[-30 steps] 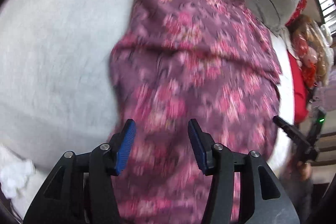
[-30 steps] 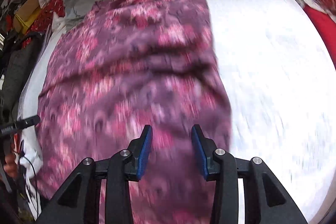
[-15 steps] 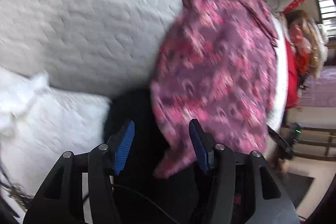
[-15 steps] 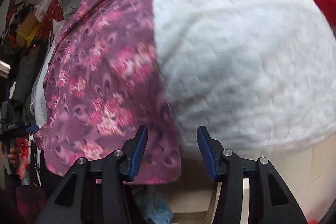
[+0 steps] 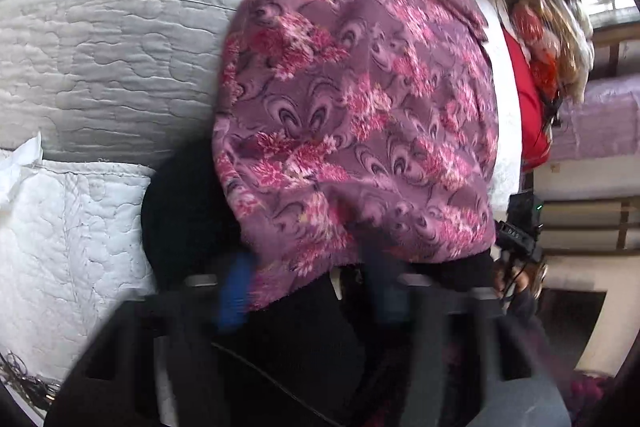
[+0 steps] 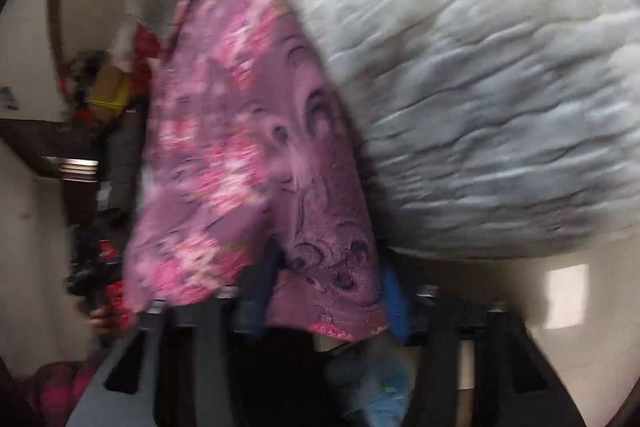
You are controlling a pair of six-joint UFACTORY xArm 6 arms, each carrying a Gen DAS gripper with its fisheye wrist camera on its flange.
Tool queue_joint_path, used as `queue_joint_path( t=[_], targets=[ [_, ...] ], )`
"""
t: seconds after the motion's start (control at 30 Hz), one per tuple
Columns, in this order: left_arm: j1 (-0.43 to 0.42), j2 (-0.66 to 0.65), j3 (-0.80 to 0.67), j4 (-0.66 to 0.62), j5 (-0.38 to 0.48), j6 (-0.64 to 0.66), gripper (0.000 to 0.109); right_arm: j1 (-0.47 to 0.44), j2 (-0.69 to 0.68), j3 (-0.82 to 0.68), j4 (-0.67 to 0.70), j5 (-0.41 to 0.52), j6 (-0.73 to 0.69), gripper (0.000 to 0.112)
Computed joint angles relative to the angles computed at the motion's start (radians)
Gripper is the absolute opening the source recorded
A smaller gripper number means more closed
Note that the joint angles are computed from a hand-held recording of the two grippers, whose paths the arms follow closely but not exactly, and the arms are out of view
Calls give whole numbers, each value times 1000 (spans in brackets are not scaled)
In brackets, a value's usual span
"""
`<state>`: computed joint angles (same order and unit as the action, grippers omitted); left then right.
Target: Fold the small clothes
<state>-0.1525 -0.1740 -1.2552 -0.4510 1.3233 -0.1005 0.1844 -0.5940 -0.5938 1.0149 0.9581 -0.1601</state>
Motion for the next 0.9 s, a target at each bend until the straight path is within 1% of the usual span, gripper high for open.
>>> queue_joint_path(
  t=[0.03, 0.07, 0.13, 0.2, 0.23, 0.3, 0.4, 0.43, 0.57, 0.77, 0.9],
  targets=[
    [-7, 5, -6, 11, 11, 8, 4, 1, -10, -3, 7, 16, -21, 7],
    [-9, 5, -6, 9, 17, 12, 4, 7, -24, -11, 4, 29, -39, 7],
    [-10, -6, 4, 5, 7, 21, 4, 21, -40, -34, -16, 45, -49, 6],
    [3, -17, 13, -38, -4, 33, 3, 47, -35, -78, -29, 37, -49, 6],
    [17, -23, 18, -80, -14, 41, 3, 50, -39, -93, -30, 38, -49, 6],
    [44, -33, 23, -163, -39, 59, 3, 73, -31, -130, -7, 13, -51, 6],
    [83, -50, 30, -309, -103, 89, 3, 89, -19, -175, 71, -40, -76, 6],
    [92, -50, 28, -348, -122, 95, 3, 74, -19, -182, 105, -44, -95, 6],
    [97, -15, -25, -399, -169, 107, 3, 73, 33, -247, 216, -107, -133, 6],
    [112, 76, -124, -440, -204, 107, 3, 94, 161, -387, 254, -185, -133, 6],
    [117, 151, -188, -472, -259, 84, 3, 81, 253, -473, 309, -225, -147, 6]
  ],
)
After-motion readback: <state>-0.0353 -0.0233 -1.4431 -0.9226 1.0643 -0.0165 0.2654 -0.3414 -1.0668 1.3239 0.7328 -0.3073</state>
